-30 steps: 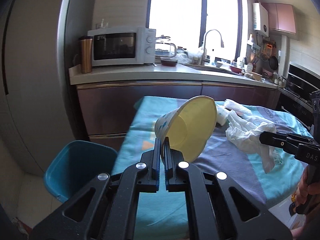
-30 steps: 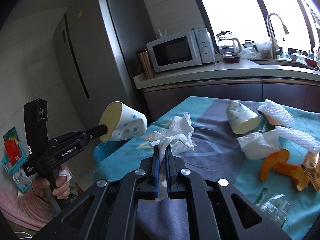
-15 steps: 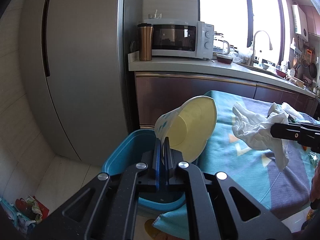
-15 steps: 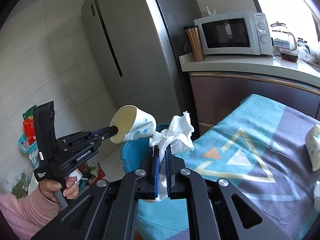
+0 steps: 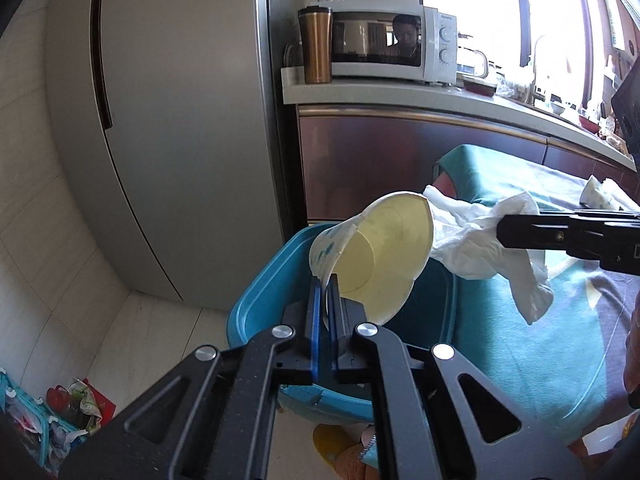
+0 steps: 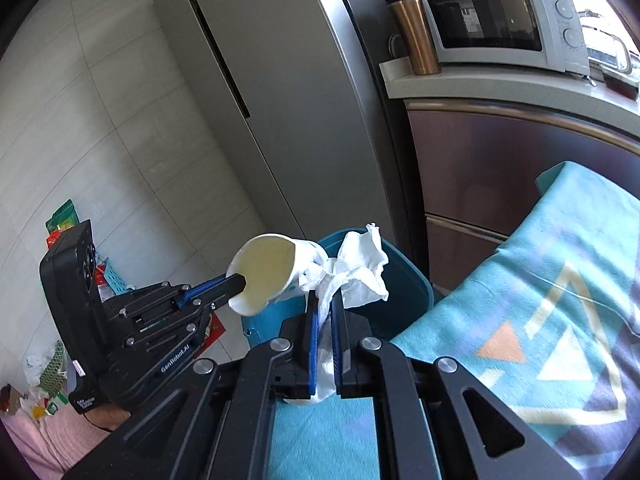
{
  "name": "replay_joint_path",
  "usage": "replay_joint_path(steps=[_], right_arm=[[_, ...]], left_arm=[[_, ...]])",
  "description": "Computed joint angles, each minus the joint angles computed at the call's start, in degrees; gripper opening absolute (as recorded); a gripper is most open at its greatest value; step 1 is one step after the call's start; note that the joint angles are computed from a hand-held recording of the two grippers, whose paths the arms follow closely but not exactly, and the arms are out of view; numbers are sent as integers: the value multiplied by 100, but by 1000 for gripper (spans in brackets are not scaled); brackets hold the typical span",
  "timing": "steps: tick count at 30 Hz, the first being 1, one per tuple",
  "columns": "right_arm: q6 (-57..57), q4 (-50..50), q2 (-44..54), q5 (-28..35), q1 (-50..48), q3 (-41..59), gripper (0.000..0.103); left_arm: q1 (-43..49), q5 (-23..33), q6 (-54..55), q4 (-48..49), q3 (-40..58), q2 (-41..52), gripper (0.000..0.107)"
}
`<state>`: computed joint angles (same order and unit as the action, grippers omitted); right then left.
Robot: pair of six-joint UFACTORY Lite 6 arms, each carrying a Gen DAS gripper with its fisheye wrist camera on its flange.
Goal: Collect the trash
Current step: 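Carry the cup in the left gripper and tissue in the right over the teal bin, then open the left gripper to drop the cup while the right drops the tissue into the bin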
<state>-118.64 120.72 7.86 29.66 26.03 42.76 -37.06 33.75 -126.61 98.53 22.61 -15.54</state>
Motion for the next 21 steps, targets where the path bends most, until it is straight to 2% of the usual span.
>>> replay_joint_path(steps=[8,16,19,21], right_arm=[[578,-290,1001,-415,229,953,7],[1595,-1130,1621,-714,379,1647,8],[1673,-1198,1738,-797,420,1756,10],[1873,-1364,1930,-852,441,1994,17]], left_arm=[[312,-131,-757,689,245,948,4],[676,-285,-1491,1482,474,1628,6],[742,-296,-1655,1657,578,1829,6],[763,-299,-1735,1714,618,1911,6]])
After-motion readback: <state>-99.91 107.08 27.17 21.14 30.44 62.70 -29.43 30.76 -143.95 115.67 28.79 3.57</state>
